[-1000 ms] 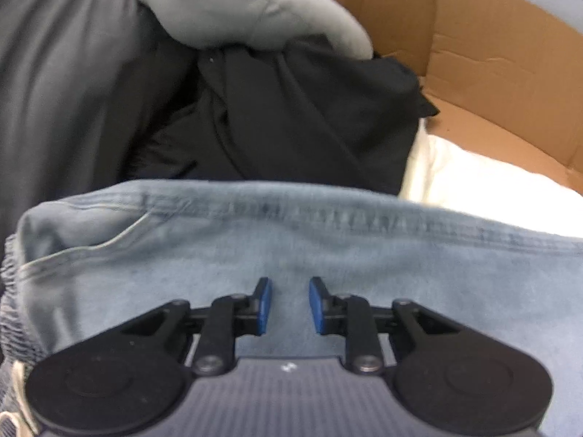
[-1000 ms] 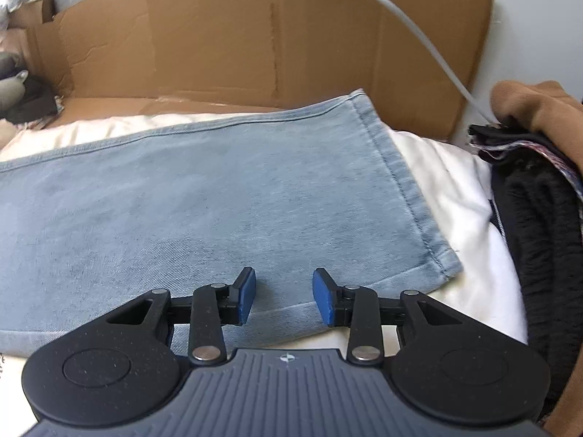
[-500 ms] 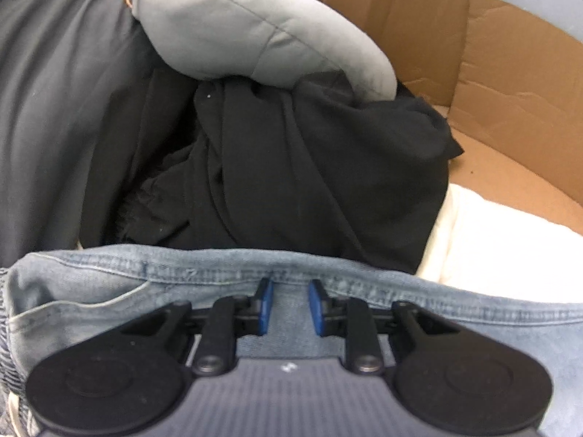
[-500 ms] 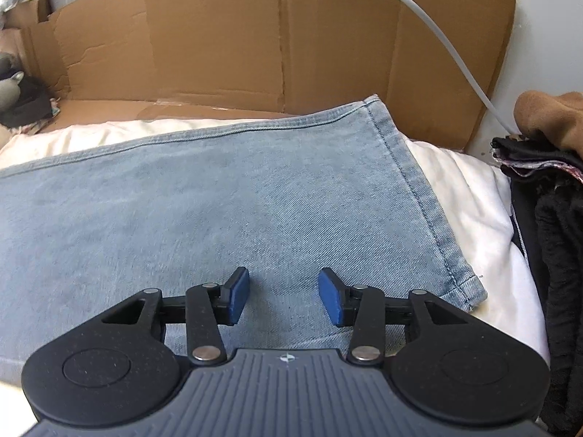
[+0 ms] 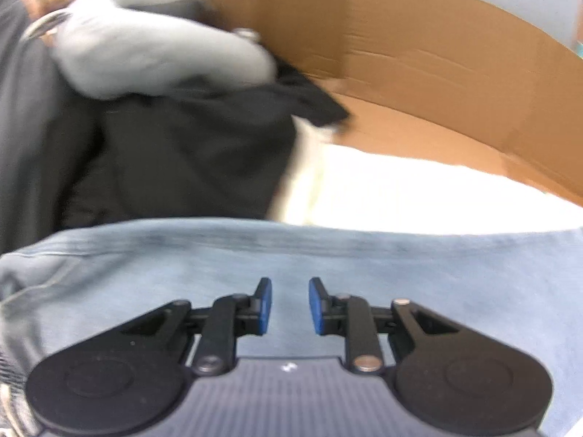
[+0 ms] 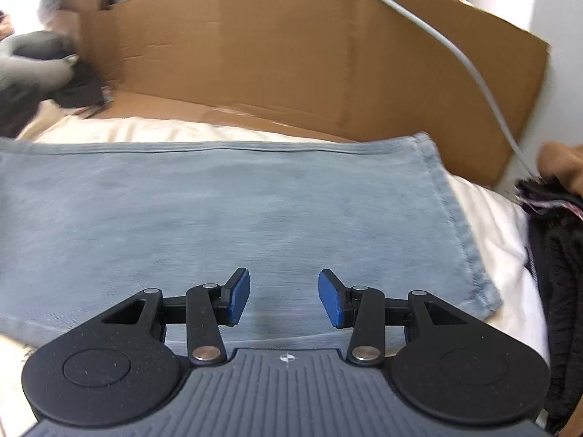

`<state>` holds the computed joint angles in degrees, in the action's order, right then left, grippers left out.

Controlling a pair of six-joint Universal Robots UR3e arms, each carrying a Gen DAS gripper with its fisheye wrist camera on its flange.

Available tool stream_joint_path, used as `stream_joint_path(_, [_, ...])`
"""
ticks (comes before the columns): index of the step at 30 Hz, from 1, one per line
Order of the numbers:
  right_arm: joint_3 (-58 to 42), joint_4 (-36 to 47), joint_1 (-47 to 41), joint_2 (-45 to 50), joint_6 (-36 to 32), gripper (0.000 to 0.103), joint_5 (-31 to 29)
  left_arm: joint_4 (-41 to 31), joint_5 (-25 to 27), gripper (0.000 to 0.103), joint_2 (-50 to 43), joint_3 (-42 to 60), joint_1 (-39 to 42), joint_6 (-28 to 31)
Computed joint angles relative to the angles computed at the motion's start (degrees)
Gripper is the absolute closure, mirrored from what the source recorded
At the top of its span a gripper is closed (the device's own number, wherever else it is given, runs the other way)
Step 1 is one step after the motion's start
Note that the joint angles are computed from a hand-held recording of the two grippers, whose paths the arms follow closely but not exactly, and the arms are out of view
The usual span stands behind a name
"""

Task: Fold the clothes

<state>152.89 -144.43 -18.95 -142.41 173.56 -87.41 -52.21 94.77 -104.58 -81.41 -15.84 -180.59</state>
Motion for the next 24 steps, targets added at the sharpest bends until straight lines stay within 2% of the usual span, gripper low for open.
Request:
stream_joint_path(4, [-1.12,-12.03,11.69,13.51,4.55,0.054,-5.25,-0.02,-1.79,0.079,-3.62,1.79,-4.48,-0.84])
stream_joint_path(10, [-4.66,-21.74,22.26,28.77,8.82,0.054,-8.96,-0.58,-2.15,0.079,-13.79,10.88,-8.92,-3.16])
stream_joint_path(17, [-6.10,-29.65,23.07,37.90,9.28,0.054,-8.78,0.14,1.50,0.078,-21.48,19.69,-10.75,-6.08])
stream_joint_path(24, [-8.75,-30.94,22.03,41.97,9.76,0.053,-7.95,0.65,6.10,0.079,-23.26,21.83,-13.02,-7.03])
